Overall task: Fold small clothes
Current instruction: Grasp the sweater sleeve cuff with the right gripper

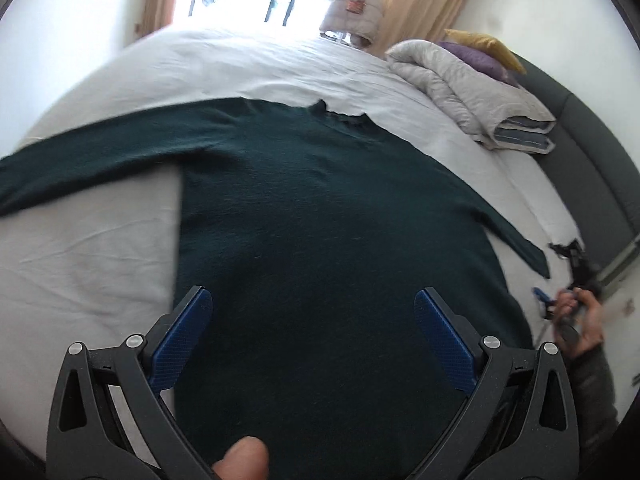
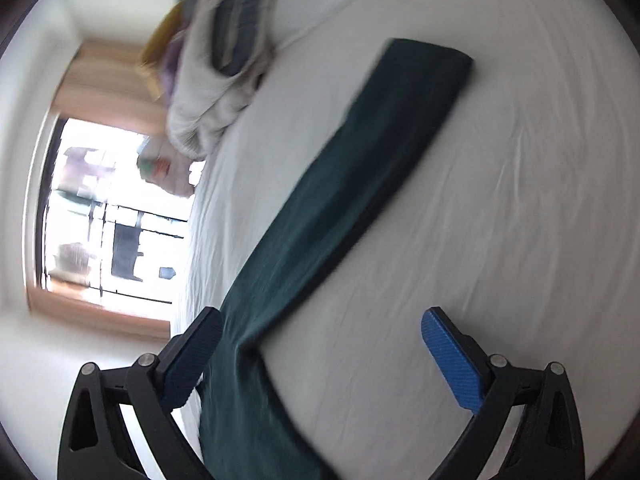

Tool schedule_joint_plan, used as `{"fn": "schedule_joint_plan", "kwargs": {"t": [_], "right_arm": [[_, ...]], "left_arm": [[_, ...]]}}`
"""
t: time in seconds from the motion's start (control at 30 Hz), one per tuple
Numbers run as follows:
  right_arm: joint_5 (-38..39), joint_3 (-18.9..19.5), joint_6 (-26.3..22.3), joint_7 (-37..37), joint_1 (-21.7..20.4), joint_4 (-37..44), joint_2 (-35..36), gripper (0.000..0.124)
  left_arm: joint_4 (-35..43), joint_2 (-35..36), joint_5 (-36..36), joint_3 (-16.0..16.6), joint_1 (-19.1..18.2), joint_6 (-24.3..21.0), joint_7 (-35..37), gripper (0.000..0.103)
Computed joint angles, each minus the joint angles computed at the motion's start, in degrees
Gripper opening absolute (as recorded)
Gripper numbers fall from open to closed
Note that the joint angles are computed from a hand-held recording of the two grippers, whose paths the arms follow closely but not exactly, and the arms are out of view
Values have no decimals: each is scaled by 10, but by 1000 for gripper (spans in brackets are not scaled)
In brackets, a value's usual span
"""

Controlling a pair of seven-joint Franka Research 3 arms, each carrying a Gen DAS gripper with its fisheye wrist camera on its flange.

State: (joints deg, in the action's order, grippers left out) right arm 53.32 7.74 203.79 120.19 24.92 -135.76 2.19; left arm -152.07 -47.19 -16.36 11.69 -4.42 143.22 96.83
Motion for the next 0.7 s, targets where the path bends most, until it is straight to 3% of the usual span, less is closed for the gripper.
{"fn": "schedule_joint_plan", "kwargs": {"t": [0.07, 0.17, 0.37, 0.53, 0.67, 0.7], "right_arm": [[-107, -9, -1, 110, -33, -8, 12, 99], [-105, -21, 0, 105, -39, 23, 30, 98], [-248, -12, 19, 240, -105, 42, 70, 83], [-298, -9, 49, 285, -126, 56, 96, 56], [-256, -26, 40, 244, -103, 66, 104, 34], [-238, -32, 35, 225, -93, 70, 104, 23]], "left_arm": [[15, 33, -13, 11, -15, 12, 12, 103], [23, 59, -40, 20, -35, 33, 30, 103], [53, 114, -81, 18, -34, 16, 57, 103], [60, 143, -137, 35, -36, 32, 103, 103], [76, 172, -193, 45, -34, 28, 146, 103], [80, 181, -207, 45, -33, 29, 157, 103]]}}
